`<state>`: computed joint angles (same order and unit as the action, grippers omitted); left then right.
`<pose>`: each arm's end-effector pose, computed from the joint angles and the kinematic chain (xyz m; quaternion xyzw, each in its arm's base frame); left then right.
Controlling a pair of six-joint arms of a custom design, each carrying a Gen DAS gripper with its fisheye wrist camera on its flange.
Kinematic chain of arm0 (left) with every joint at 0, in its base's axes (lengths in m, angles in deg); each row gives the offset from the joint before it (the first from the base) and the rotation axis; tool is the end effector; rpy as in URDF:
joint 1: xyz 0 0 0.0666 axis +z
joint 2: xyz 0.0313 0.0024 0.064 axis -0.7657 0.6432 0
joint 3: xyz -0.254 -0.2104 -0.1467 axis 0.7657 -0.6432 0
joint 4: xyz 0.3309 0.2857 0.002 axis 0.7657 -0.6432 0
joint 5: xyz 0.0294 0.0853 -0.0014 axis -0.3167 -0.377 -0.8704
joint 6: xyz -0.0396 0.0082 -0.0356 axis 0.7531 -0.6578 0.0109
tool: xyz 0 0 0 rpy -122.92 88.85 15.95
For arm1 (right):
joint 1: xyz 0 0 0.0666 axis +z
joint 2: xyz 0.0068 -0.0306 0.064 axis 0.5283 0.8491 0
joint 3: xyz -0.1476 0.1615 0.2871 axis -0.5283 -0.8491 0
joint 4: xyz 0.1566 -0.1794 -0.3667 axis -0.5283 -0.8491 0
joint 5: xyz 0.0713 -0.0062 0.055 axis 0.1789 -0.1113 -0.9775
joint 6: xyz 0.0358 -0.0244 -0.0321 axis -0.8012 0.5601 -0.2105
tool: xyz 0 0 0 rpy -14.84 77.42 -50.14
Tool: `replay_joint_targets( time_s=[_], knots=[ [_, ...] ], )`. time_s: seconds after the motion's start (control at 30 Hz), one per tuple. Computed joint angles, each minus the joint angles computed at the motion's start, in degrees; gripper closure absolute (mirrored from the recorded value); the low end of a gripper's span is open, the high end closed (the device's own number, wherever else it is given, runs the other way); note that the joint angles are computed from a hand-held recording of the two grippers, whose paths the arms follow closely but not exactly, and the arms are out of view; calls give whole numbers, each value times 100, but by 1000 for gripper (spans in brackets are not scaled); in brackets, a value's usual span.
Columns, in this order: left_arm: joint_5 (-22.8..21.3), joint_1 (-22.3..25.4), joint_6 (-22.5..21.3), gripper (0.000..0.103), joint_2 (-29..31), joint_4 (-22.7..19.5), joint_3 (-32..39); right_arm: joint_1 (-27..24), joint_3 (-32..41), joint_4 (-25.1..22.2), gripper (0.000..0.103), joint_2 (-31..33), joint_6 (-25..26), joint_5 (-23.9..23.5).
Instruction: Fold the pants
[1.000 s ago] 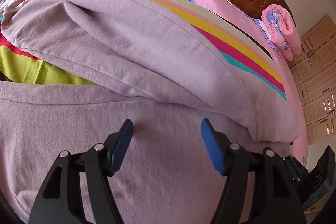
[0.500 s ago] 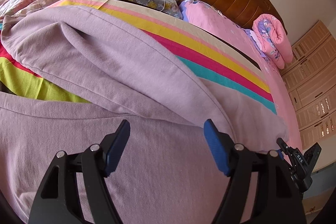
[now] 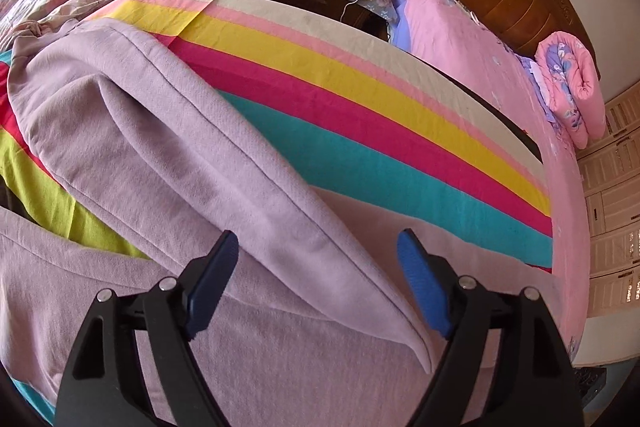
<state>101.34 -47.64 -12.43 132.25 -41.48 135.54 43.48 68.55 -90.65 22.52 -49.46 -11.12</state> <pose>0.6033 0.0162 0.3955 -0.1514 0.9636 -0.1330 0.1758 0.4413 0.0953 0.3270 0.2227 0.8462 0.2842 0.3920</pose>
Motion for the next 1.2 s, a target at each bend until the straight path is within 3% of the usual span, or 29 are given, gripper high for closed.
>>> replay_joint_targets(
  time_s=[0.13, 0.2, 0.27, 0.37, 0.43, 0.5, 0.6, 0.7, 0.8, 0.87, 0.93, 1.0, 1.03, 1.1, 1.2],
  knots=[
    [-557, -90, 47, 25, 672, -690, 851, 21, -129, 91, 93, -93, -27, -75],
    [-424, -43, -5, 76, 722, -852, 819, 8, -191, 125, 93, -134, -52, -119],
    [-144, 67, -11, 93, 448, -545, 428, -18, -194, 124, 93, -137, -40, -166],
    [189, 296, 124, 97, -565, 622, -721, -46, -144, 86, 93, -144, -2, -260],
    [424, 470, 85, 97, -1501, 1626, -1663, -84, -136, 140, 93, -230, 2, -469],
    [834, 647, 38, 97, -2428, 2372, -2552, -158, -170, 226, 93, -388, -72, -772],
    [1015, 877, -349, 97, -3595, 2610, -3679, -335, -344, 149, 93, -814, 65, -1386],
    [1166, 999, -902, 94, -4177, 2276, -4522, -354, -583, -488, 93, -1262, 339, -1428],
    [1260, 1024, -1040, 91, -3992, 2027, -4880, -184, -846, -1091, 93, -1440, 414, -1004],
    [1274, 1014, -1033, 89, -3885, 2056, -4958, -137, -1008, -1224, 92, -1414, 201, -872],
    [1459, 1073, -1072, 78, -3847, 2058, -4927, -137, -1125, -1200, 91, -1414, 11, -790],
    [1628, 1157, -1038, 34, -3838, 2039, -4874, -162, -1192, -1107, 84, -1473, -100, -865],
    [1594, 1204, -950, 28, -3882, 2106, -4876, -160, -1170, -1188, 81, -1485, -67, -845],
    [1645, 1298, -909, 26, -3877, 2133, -4814, -183, -1204, -1284, 65, -1589, -57, -824],
    [1875, 1466, -747, 28, -3541, 2120, -4551, -263, -1360, -1250, 63, -1817, -147, -802]
  ],
)
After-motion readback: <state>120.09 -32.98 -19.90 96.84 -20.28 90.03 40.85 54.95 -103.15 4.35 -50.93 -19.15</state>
